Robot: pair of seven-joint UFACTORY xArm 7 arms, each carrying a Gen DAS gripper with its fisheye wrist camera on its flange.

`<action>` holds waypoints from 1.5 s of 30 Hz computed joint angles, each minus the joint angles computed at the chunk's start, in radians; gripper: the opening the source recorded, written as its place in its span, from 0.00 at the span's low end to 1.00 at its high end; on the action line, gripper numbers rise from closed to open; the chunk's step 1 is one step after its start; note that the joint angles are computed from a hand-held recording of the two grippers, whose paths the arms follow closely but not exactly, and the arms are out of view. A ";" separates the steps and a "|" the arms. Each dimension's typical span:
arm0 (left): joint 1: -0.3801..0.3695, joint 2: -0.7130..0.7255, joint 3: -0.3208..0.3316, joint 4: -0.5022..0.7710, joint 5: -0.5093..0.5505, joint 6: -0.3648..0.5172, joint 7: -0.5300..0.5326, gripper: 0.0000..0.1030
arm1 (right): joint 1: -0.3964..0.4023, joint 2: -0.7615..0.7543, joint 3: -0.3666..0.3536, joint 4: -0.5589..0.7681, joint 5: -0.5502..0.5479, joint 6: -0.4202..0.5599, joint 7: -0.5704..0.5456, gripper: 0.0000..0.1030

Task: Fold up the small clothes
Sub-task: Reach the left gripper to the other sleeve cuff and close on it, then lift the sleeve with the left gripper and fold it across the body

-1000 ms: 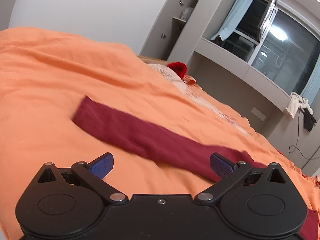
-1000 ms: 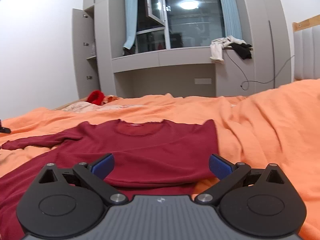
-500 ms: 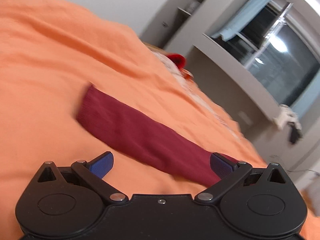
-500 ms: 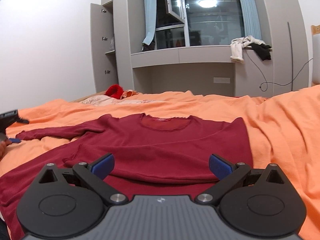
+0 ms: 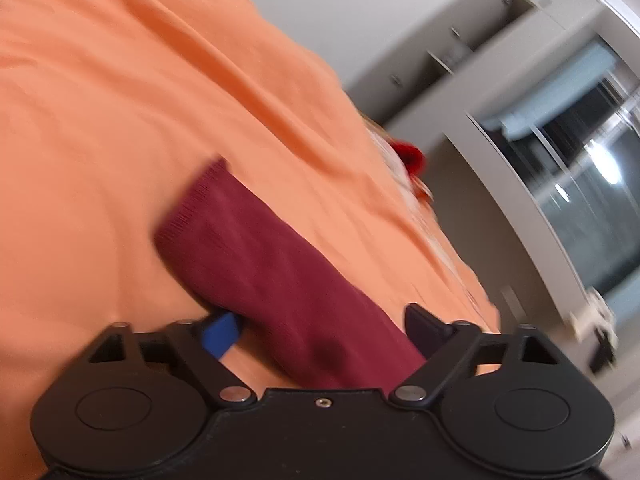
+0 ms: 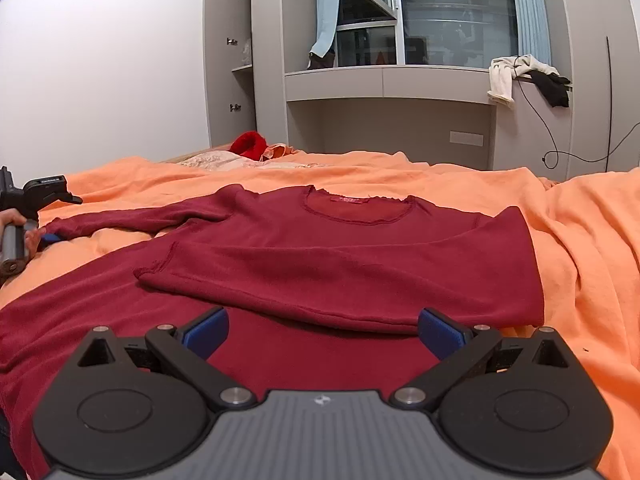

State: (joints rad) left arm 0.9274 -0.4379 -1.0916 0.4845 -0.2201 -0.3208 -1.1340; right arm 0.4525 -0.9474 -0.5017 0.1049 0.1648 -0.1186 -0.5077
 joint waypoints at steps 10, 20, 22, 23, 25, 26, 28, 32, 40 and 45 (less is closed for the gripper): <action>0.139 -0.239 -0.111 -0.025 -0.055 0.111 -0.246 0.08 | 0.013 -0.006 -0.024 -0.002 0.005 -0.001 -0.013 1.00; 0.123 -0.527 -0.058 -0.054 0.057 0.100 -0.316 0.05 | 0.019 -0.012 -0.035 -0.006 0.006 -0.012 -0.012 1.00; 0.113 -0.547 -0.036 -0.057 0.074 0.142 -0.338 0.05 | 0.019 -0.013 -0.038 -0.006 0.004 -0.011 -0.012 1.00; 0.111 -0.554 -0.026 -0.055 0.086 0.167 -0.346 0.05 | 0.019 -0.014 -0.037 -0.007 0.004 -0.010 -0.013 1.00; 0.107 -0.568 -0.011 -0.053 0.112 0.223 -0.360 0.05 | 0.019 -0.013 -0.037 -0.007 0.004 -0.007 -0.014 1.00; 0.102 -0.557 -0.002 -0.053 0.128 0.229 -0.362 0.05 | 0.017 -0.014 -0.034 -0.008 0.004 -0.005 -0.014 1.00; 0.085 -0.559 0.014 -0.051 0.163 0.238 -0.364 0.05 | 0.016 -0.010 -0.029 -0.009 0.004 -0.005 -0.014 1.00; 0.076 -0.618 0.026 -0.032 0.229 0.214 -0.381 0.05 | 0.014 -0.005 -0.023 -0.010 0.002 -0.011 -0.016 1.00; 0.034 -0.761 0.051 0.054 0.303 0.051 -0.368 0.06 | 0.008 -0.033 -0.036 -0.024 0.000 -0.026 -0.008 1.00; -0.005 -0.730 0.019 0.162 0.339 -0.066 -0.235 0.07 | -0.009 -0.069 -0.040 -0.039 0.003 -0.032 0.003 1.00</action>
State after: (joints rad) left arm 0.9226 -1.1676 -1.0730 0.6463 0.1184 -0.3873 -1.3687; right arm 0.4432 -1.0163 -0.5414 0.0660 0.1682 -0.1505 -0.5051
